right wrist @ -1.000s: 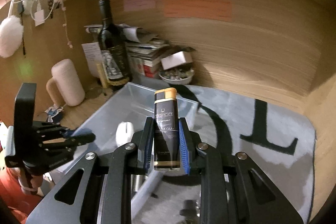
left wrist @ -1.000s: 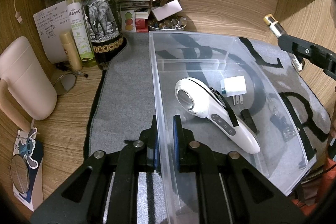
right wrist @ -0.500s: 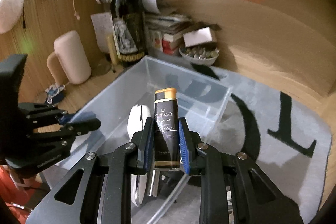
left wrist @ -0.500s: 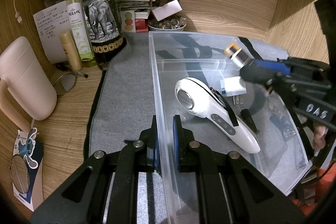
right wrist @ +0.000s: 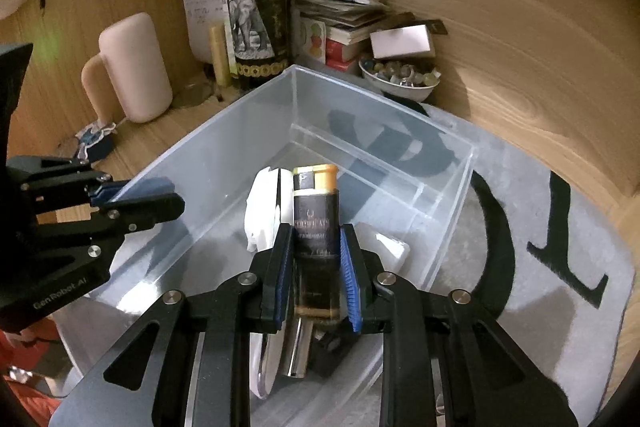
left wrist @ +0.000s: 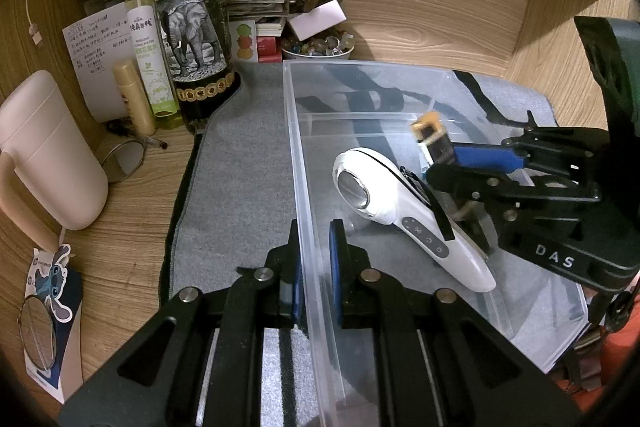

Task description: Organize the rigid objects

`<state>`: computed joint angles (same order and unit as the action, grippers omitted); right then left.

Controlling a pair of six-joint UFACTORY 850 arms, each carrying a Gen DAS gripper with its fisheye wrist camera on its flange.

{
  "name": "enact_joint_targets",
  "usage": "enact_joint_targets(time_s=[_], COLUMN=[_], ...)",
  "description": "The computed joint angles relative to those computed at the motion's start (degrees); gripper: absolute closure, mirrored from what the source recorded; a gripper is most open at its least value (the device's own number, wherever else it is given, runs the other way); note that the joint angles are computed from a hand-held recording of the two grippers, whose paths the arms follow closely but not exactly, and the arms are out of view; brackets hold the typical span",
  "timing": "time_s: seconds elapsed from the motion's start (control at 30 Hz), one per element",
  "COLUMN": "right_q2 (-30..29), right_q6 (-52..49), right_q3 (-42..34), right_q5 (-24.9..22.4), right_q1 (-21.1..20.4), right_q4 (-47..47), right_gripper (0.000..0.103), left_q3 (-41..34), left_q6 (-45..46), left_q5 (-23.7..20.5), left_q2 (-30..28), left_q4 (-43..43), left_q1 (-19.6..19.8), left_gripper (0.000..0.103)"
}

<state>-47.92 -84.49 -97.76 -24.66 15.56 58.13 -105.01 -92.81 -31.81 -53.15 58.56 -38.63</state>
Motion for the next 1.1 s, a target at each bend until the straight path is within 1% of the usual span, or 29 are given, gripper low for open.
enact_joint_targets(time_s=[0.17,0.27,0.33,0.47,0.53,0.6,0.73,0.9,1.1], right_q2=[0.09,0.36,0.81,2.02,3.00,4.25,5.71,7.32,8.26], right_q6=[1.13,0.37,-1.78,-6.30,-10.70,-16.98,-22.95,-29.51,-33.94], right_q3=[0.06,0.39,1.11,2.63,3.96,5.70,7.29,8.96,9.88], right_q5=[0.36,0.45,0.91,1.38,1.77,2.35,2.43,2.77,4.18], right_q1=[0.17,0.09,-0.03,-0.29,-0.49,-0.67,-0.98,-1.77,-3.19], right_q4=[-0.65,0.24,2.34,6.68,11.21,17.44,23.64,31.33,37.50], right_gripper=[0.082,0.078,0.068,0.059,0.041,0.033,0.023,0.021,0.019], left_q3=[0.08,0.08,0.11,0.08,0.10,0.16,0.12,0.11,0.11], left_q6=[0.05,0.00,0.03,0.03,0.01,0.01,-0.02,-0.04,-0.05], left_q5=[0.00,0.01,0.03,-0.02,0.00,0.06,0.00,0.00,-0.01], left_q2=[0.07,0.07,0.09,0.06,0.08,0.11,0.08,0.07,0.06], left_q4=[0.04,0.06,0.09,0.04,0.07,0.09,0.12,0.12,0.14], left_q1=[0.00,0.00,0.06,-0.01,0.00,0.04,0.00,-0.02,-0.02], left_gripper=[0.094,0.094,0.094,0.094,0.094,0.094,0.094,0.094,0.094])
